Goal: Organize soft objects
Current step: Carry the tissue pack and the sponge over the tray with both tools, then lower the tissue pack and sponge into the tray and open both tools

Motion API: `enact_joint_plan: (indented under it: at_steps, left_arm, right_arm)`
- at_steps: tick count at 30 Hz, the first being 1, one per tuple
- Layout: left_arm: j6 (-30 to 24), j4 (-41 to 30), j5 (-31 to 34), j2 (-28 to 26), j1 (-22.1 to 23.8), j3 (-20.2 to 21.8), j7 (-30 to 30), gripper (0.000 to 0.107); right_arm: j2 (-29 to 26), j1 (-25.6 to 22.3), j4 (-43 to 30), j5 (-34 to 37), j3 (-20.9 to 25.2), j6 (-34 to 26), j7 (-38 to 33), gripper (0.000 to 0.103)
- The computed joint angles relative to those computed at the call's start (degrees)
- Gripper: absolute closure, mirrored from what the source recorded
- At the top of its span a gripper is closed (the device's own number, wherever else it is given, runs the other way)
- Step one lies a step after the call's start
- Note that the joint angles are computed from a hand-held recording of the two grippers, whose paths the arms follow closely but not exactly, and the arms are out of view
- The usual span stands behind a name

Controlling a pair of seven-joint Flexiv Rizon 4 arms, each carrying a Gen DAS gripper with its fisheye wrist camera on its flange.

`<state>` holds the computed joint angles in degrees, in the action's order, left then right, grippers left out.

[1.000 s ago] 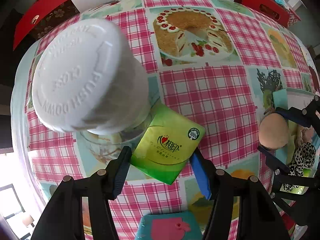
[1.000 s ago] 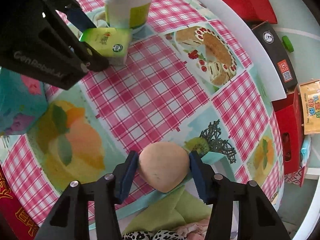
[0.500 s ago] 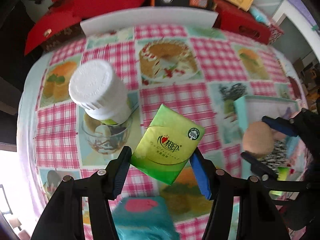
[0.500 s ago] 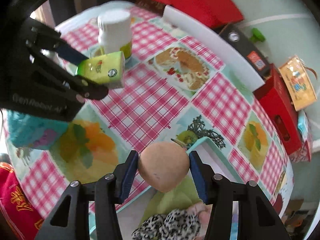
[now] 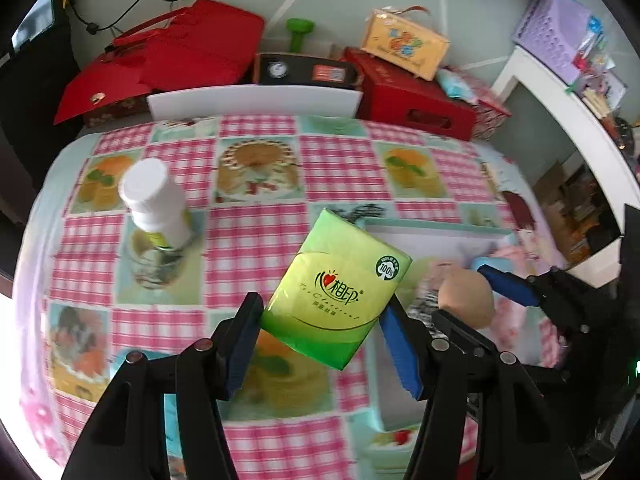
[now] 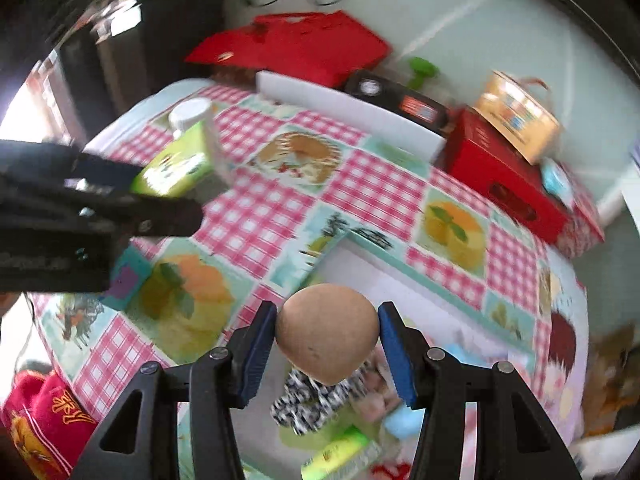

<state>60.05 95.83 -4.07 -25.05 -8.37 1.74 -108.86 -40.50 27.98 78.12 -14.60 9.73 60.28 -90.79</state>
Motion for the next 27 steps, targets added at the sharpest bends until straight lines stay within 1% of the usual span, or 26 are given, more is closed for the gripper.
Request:
enact_joint_plan:
  at_steps: [3,10,13,16,19,23,27]
  left_arm:
    - [0.39,-0.6,1.07,-0.54,-1.57,-0.07,-1.4,0.045]
    - [-0.19,-2.74,0.74,-3.32,-3.52,-1.63,-0.86,0.045]
    - [0.57,-2.3,0.3,-3.95,-4.24,-1.92,-1.07,0.045]
    - [1.07,-1.48,-0.88,-4.74,-4.54,-2.66,-0.94,0.045]
    - [1.79,-0.44,-2.28,-5.35,-4.58,-3.41,-0.66,0.045]
    - [1.2,-0.38,-2.93,-5.94,-5.03,-3.42,-0.2,0.045]
    - [2.23,0.18,-4.42,-6.25,-4.55,-4.09,0.48,0.045]
  right_arm:
    - [1.88,-0.34,3.71,0.12,-2.24,2.73,4.39,0.048]
    - [4.7,-2.29,10.44,-2.24,-5.61,7.44,12.67,0.048]
    - [5.28,-3.63,12.34,-2.88,-5.77,8.39,15.02,0.048]
    - [5.92,-4.98,14.28,-3.0,-5.25,8.75,16.3,0.048]
    - [5.48,-6.17,14.94,-2.56,-3.94,8.36,16.11,0.048]
    - [4.46,-6.04,14.88,-2.97,-3.85,8.03,16.25,0.048]
    - [3.71,-6.39,14.38,-2.77,-3.21,8.08,15.68,0.048]
